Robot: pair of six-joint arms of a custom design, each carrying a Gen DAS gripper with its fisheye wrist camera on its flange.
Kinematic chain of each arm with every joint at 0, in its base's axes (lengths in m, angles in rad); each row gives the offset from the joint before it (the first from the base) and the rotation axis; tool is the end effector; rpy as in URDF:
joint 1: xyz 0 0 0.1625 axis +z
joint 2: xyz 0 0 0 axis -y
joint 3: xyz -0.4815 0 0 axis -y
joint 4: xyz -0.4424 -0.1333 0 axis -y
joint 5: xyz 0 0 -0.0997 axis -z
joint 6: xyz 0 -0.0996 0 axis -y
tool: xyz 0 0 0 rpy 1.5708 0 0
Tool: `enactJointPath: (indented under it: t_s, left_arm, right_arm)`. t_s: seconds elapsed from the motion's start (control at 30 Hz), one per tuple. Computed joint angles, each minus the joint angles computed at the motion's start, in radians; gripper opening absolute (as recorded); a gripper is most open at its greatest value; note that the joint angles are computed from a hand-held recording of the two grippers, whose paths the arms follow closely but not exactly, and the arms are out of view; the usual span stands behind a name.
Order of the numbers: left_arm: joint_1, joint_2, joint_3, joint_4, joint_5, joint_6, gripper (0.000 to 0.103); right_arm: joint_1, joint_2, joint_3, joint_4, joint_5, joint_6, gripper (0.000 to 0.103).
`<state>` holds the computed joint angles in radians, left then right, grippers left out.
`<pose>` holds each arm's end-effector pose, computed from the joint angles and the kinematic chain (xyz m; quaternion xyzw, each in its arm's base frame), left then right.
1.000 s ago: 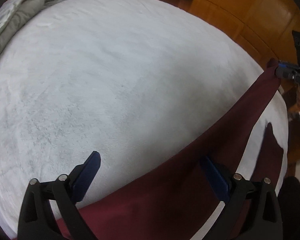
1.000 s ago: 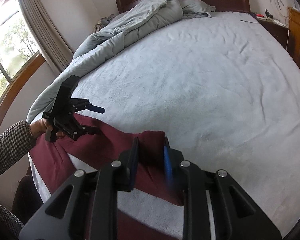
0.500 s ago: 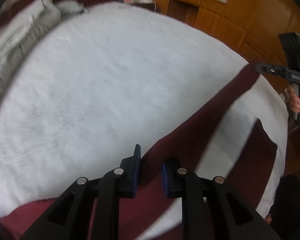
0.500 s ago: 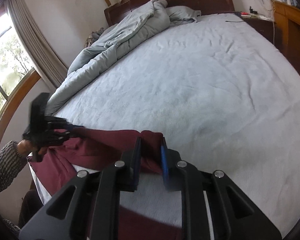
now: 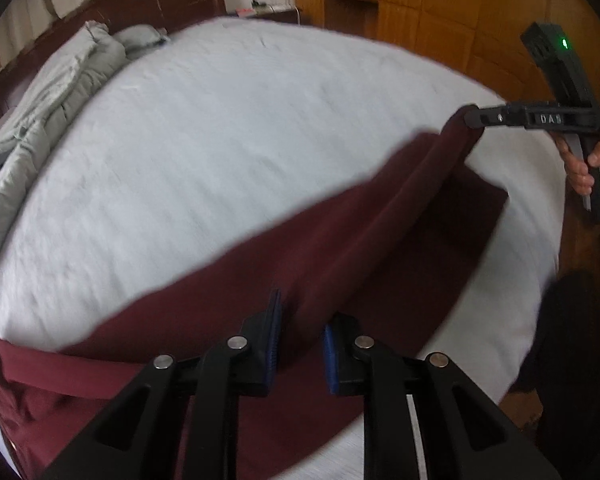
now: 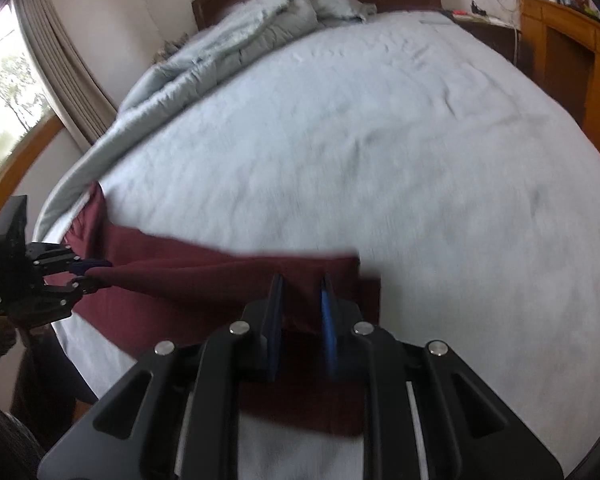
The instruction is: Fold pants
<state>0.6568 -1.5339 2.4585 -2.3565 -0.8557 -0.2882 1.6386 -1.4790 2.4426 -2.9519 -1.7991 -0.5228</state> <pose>-0.1737 -0.3847 0.2022 0.3108 0.8816 -0.1438 0.3247 0.1394 -0.4185 0.2304 0.2603 -0.9367 0.1755 0.1550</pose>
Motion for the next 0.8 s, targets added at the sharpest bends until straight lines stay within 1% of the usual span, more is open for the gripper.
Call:
enactJointPath:
  t_s: [0.1,0.13,0.17,0.2,0.23,0.27,0.3,0.33,0.37,0.43,0.47,0.5,0.53,0.57,0.63,0.67,0.73,0.8]
  left_arm:
    - [-0.041,0.023,0.050,0.017,0.014,-0.050,0.018]
    - [-0.056,0.030,0.063,0.025,0.019,-0.073,0.018]
    - [-0.055,0.041,0.073,0.021,0.022,-0.083,0.018]
    - [-0.049,0.050,0.082,0.008,0.024,-0.088,0.018]
    - [-0.053,0.055,0.095,-0.014,0.028,-0.094,0.018]
    - [-0.054,0.057,0.102,-0.033,0.035,-0.095,0.018]
    - [-0.055,0.061,0.104,-0.043,0.039,-0.097,0.019]
    - [-0.059,0.064,0.107,-0.047,0.040,-0.104,0.019]
    - [-0.056,0.065,0.104,-0.052,0.039,-0.109,0.019]
    - [-0.045,0.062,0.100,-0.059,0.032,-0.116,0.019]
    - [-0.039,0.061,0.096,-0.062,0.026,-0.119,0.019]
    - [-0.030,0.062,0.092,-0.066,0.025,-0.113,0.019]
    - [-0.032,0.059,0.095,-0.065,0.024,-0.118,0.019]
    - [-0.032,0.054,0.096,-0.062,0.021,-0.125,0.019]
    - [-0.031,0.051,0.096,-0.064,0.015,-0.129,0.019]
    - [-0.034,0.053,0.096,-0.064,0.012,-0.134,0.019]
    - [-0.027,0.054,0.096,-0.073,0.011,-0.122,0.019]
    - [-0.024,0.056,0.095,-0.076,0.010,-0.117,0.020]
  right_arm:
    - [-0.024,-0.006,0.053,-0.027,-0.033,0.005,0.018]
    - [-0.031,-0.006,0.069,-0.032,-0.046,0.007,0.021]
    - [-0.037,-0.008,0.083,-0.032,-0.055,0.008,0.030]
    - [-0.038,-0.014,0.093,-0.028,-0.064,0.011,0.034]
    - [-0.037,-0.022,0.100,-0.018,-0.076,0.016,0.041]
    - [-0.033,-0.037,0.106,0.002,-0.086,0.024,0.051]
    - [-0.028,-0.052,0.110,0.011,-0.089,0.036,0.058]
    - [-0.027,-0.080,0.113,0.031,-0.073,0.052,0.069]
    - [-0.036,-0.121,0.114,0.063,-0.022,0.072,0.075]
    - [-0.060,-0.168,0.110,0.096,0.080,0.094,0.079]
    - [-0.063,-0.169,0.100,0.109,0.099,0.111,0.079]
    - [-0.061,-0.154,0.083,0.123,0.099,0.143,0.079]
    - [-0.063,-0.132,0.069,0.126,0.102,0.157,0.075]
    - [-0.066,-0.101,0.053,0.129,0.102,0.168,0.069]
    - [-0.072,-0.053,0.024,0.151,0.101,0.191,0.062]
    - [-0.076,-0.027,0.011,0.162,0.089,0.206,0.062]
    - [-0.079,0.028,-0.014,0.178,0.038,0.247,0.063]
    - [-0.089,0.050,-0.013,0.160,0.030,0.258,0.052]
